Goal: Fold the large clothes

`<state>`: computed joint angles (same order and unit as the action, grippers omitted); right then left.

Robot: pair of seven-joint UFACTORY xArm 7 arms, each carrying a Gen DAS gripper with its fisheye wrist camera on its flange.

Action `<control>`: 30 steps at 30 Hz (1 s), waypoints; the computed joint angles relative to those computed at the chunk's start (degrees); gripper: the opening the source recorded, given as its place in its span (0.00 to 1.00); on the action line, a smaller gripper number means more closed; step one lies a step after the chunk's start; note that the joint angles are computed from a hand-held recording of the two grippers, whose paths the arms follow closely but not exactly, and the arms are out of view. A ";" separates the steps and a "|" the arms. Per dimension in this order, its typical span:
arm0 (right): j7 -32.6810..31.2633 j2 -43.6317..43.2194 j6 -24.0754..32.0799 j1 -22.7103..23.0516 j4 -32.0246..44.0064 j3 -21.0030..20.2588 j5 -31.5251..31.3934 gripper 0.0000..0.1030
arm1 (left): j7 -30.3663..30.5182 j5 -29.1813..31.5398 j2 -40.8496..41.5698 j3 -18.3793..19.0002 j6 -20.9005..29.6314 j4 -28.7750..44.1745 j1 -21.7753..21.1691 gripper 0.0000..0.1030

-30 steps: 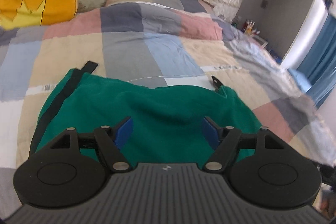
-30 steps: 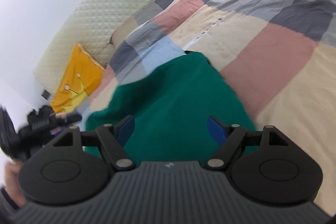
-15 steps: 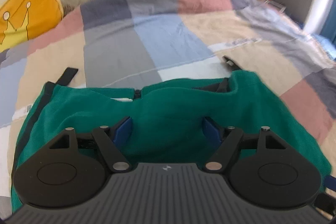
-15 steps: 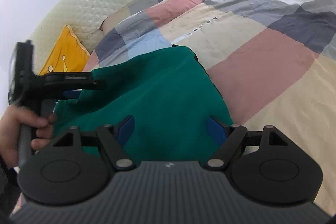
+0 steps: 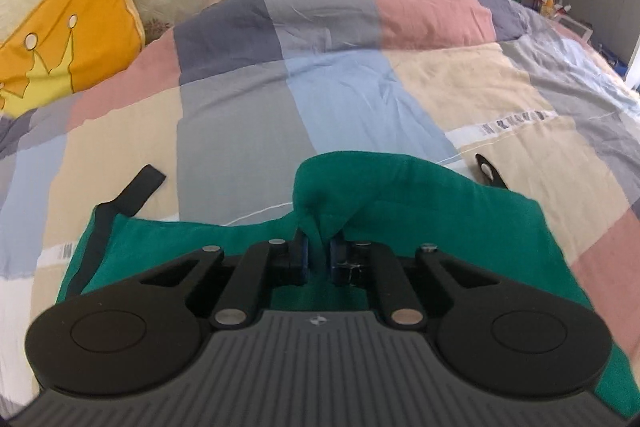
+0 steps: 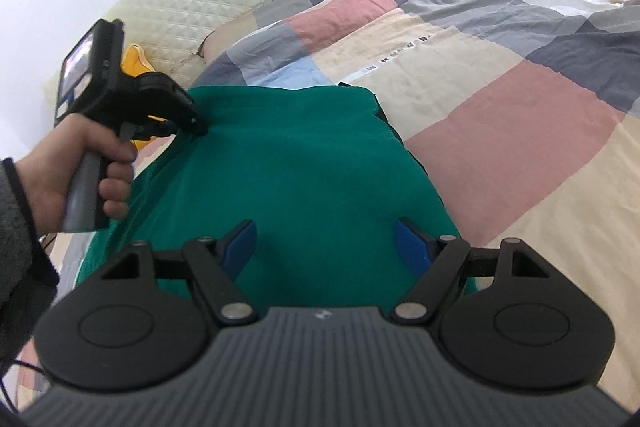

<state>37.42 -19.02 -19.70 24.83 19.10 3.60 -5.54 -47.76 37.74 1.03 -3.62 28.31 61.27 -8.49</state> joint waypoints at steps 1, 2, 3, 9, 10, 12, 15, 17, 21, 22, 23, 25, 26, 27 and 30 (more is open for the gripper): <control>-0.41 0.36 -0.05 -0.70 0.18 0.83 0.37 0.75 | 0.66 -0.28 1.16 0.11 -0.19 0.57 0.12 0.11; -0.93 0.67 0.02 -1.41 0.36 1.79 0.78 0.75 | 1.09 -0.85 2.57 0.37 -0.60 0.98 0.21 0.11; -1.46 0.94 0.15 -2.04 0.53 2.68 1.20 0.75 | 1.87 -1.90 3.83 0.69 -1.05 1.30 0.28 0.11; -4.23 2.21 1.07 -3.54 1.89 4.90 2.33 0.75 | 7.36 -8.34 10.36 2.65 -1.87 4.48 -0.33 0.11; -4.62 2.49 1.06 -3.86 2.15 5.37 2.76 0.75 | 8.29 -8.91 10.99 2.94 -1.86 4.93 -0.54 0.12; -4.48 3.42 0.60 -3.01 2.59 4.25 2.49 0.76 | 9.94 -9.91 11.90 3.45 -2.04 5.71 -0.88 0.14; -3.73 4.35 0.01 -1.46 2.99 1.99 0.71 0.78 | 11.55 -10.55 12.13 4.19 -3.33 5.53 -1.40 0.25; -6.14 3.95 -0.25 -4.22 2.85 5.78 2.75 0.78 | 9.96 -7.94 11.34 5.21 -3.82 4.73 -2.64 0.39; -7.63 4.74 -2.01 -3.94 3.05 5.94 2.82 0.78 | 7.24 -5.06 8.47 5.56 -4.23 2.46 -3.30 0.62; -7.91 4.83 -2.43 -4.08 3.02 6.15 3.13 0.78 | 6.61 -4.67 7.29 5.36 -4.53 1.54 -3.13 0.62; -8.17 4.71 -2.79 -4.24 2.86 6.46 3.56 0.78 | 6.20 -4.48 5.78 5.08 -5.20 0.29 -2.78 0.63; -8.51 4.49 -3.46 -4.30 2.58 6.56 3.96 0.78 | 4.89 -3.32 1.87 4.40 -7.07 -3.02 -1.87 0.63; -9.06 4.20 -4.13 -4.74 2.19 7.42 4.86 0.78 | 4.54 -2.60 -0.42 3.87 -8.05 -4.91 -1.26 0.63; -9.75 3.99 -5.03 -5.24 1.76 8.38 5.91 0.78 | 3.33 -0.45 -3.12 3.19 -8.61 -6.94 -0.61 0.63; -13.00 5.12 -9.86 -6.46 0.71 11.25 9.68 0.78 | -2.45 9.25 -12.24 0.33 -10.94 -13.84 2.53 0.63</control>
